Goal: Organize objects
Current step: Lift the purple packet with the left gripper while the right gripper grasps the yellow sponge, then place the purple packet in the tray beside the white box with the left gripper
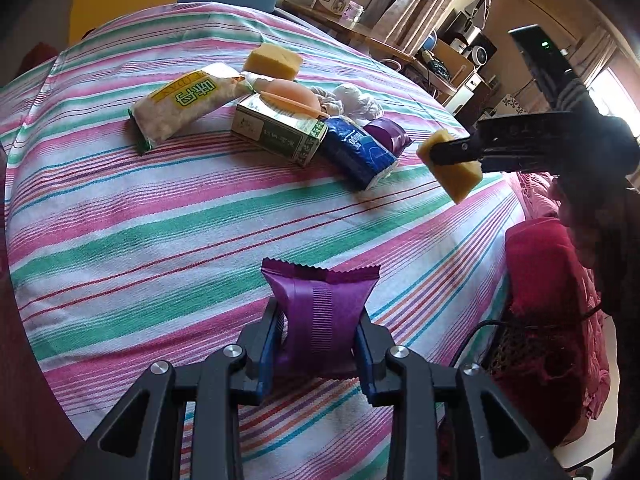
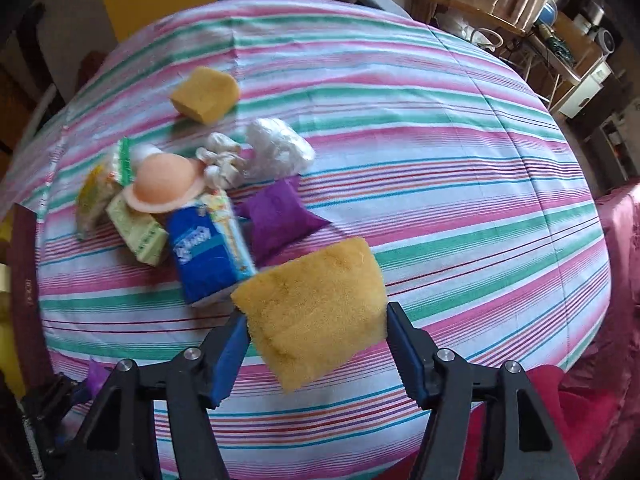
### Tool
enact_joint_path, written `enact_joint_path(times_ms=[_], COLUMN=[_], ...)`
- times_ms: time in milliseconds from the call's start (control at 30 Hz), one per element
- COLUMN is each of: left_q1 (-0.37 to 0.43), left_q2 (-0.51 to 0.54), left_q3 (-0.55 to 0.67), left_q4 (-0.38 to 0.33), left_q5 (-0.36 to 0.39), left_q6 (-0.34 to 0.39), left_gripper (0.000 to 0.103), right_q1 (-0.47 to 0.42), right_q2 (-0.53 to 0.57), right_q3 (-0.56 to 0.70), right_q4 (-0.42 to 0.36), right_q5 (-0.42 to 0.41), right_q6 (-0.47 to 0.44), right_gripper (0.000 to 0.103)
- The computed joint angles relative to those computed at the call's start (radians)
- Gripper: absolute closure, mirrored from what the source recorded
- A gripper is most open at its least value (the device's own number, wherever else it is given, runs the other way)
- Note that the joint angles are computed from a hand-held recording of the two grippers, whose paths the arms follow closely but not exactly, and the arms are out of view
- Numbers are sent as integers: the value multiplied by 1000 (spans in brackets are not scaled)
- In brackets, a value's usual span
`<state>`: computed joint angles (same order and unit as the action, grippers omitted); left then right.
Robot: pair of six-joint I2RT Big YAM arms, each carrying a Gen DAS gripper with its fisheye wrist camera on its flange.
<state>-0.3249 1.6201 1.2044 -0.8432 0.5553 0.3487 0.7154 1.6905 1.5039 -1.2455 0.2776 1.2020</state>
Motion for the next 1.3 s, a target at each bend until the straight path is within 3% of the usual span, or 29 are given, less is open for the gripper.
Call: enact_joint_path(times_ms=[100, 267, 533, 767, 900, 1067, 1300], left_q1=[14, 71, 280, 489, 542, 556, 530], left_q2=[-32, -126, -183, -72, 37, 148, 234], left_q3=[-16, -48, -22, 94, 201, 308, 389], left_q4=[7, 13, -20, -27, -54, -68, -66], left_q5=[-2, 38, 53, -84, -163, -244, -356], left_q6=[-1, 39, 32, -44, -99, -150, -160], left_gripper=[70, 71, 70, 71, 71, 70, 70], right_q1=[42, 93, 137, 153, 153, 154, 155], right_q2=[-3, 102, 269, 334, 326, 314, 317], right_q3=[21, 157, 290, 354, 343, 329, 332], right_q4=[90, 119, 273, 259, 279, 289, 294], right_q5=[34, 47, 14, 0, 4, 7, 8], right_q6=[-31, -73, -236, -314, -319, -323, -328], right_gripper=[36, 36, 36, 36, 36, 36, 36])
